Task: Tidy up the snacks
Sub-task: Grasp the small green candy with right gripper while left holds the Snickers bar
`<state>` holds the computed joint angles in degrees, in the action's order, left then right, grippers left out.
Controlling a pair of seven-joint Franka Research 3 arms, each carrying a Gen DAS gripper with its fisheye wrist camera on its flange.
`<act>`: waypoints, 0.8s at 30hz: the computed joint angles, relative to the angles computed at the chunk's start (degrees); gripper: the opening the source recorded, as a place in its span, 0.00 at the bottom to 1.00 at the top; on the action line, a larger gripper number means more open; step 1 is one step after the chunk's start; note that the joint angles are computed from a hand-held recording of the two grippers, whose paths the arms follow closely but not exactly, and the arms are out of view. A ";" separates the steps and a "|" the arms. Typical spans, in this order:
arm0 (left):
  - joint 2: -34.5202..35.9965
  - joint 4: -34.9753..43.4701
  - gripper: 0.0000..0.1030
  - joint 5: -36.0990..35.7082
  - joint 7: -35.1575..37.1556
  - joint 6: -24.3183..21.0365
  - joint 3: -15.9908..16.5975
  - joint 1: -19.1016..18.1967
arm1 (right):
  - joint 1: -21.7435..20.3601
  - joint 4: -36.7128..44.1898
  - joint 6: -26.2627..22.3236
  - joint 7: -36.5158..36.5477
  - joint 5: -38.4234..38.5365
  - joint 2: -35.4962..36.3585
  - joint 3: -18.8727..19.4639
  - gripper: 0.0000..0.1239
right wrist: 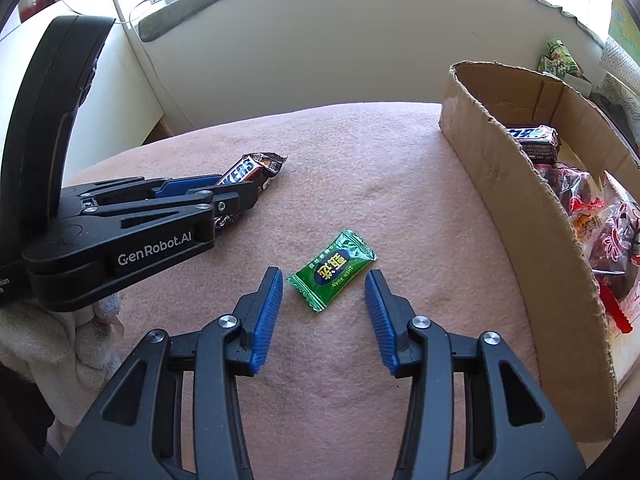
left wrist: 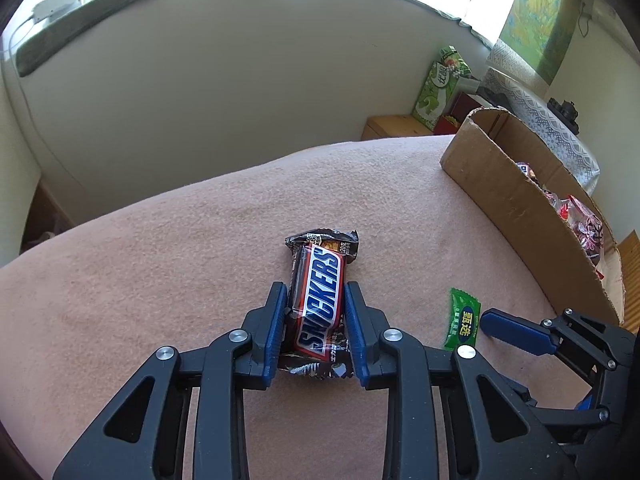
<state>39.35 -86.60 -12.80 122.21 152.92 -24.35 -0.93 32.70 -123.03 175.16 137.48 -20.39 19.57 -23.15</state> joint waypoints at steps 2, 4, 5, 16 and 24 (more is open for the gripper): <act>-0.35 -0.66 0.27 -0.40 0.29 0.37 -0.24 0.64 | -0.49 1.63 -1.61 -0.57 0.46 0.95 0.82 0.36; -0.74 -1.41 0.27 -0.82 0.58 0.78 -0.45 1.21 | -0.15 3.24 -2.43 0.08 -0.11 2.15 0.50 0.36; -0.81 -1.55 0.27 -0.93 0.47 0.90 -0.41 1.30 | -0.12 4.14 -2.83 0.38 -0.27 2.80 0.44 0.36; -2.46 -4.91 0.26 -2.38 0.23 3.45 -1.26 2.80 | -0.88 6.45 -4.89 1.54 -7.06 3.95 1.18 0.18; -5.67 -9.54 0.26 -4.76 1.66 6.45 -3.38 4.81 | 1.74 1.68 -0.59 5.06 -10.76 0.88 -2.25 0.17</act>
<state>33.68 -96.14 -17.56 123.87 159.36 -27.73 3.88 34.44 -121.35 174.57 142.54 -31.15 20.45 -25.39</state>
